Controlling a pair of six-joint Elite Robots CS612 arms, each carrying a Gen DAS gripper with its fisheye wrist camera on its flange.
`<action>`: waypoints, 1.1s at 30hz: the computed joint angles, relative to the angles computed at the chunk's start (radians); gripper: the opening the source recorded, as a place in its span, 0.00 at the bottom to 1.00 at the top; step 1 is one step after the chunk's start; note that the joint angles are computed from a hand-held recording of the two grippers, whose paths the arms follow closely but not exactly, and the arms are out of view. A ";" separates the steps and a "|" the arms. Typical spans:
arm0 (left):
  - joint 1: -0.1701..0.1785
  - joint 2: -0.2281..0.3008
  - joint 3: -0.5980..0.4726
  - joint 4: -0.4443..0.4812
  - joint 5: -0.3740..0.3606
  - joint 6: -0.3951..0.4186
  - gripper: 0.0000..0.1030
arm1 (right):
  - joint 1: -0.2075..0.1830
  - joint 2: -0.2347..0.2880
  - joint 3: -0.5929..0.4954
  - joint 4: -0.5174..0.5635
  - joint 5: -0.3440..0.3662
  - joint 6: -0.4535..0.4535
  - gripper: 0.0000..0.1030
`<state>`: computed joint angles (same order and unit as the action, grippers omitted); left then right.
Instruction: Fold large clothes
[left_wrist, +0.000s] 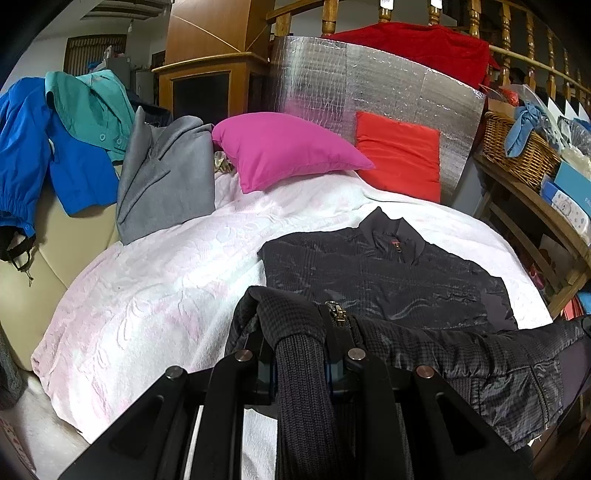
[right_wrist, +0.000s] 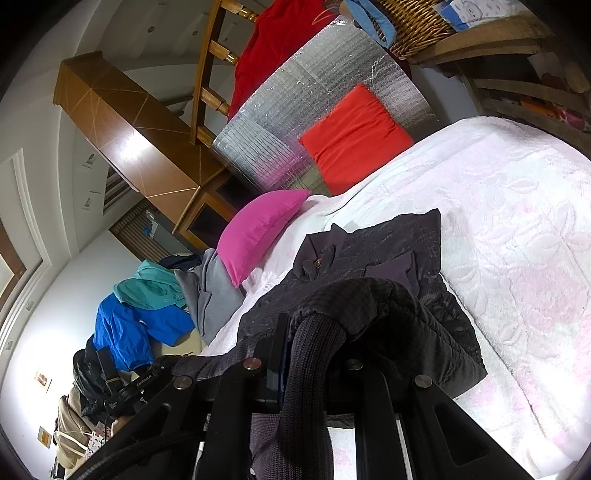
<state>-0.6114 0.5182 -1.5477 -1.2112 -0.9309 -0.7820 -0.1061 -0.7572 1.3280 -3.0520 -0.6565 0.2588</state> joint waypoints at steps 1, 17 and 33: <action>0.000 0.001 -0.001 -0.002 0.000 0.002 0.18 | 0.000 0.000 -0.001 0.001 0.000 0.000 0.13; 0.005 0.000 0.002 -0.015 -0.004 0.001 0.18 | 0.006 -0.014 0.001 0.019 -0.024 -0.028 0.13; 0.017 -0.006 0.017 -0.040 -0.017 0.006 0.18 | 0.019 -0.022 -0.019 0.047 -0.060 -0.061 0.13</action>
<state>-0.5942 0.5125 -1.5304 -1.2510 -0.9484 -0.7757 -0.0868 -0.7791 1.3091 -3.0048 -0.7168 0.1975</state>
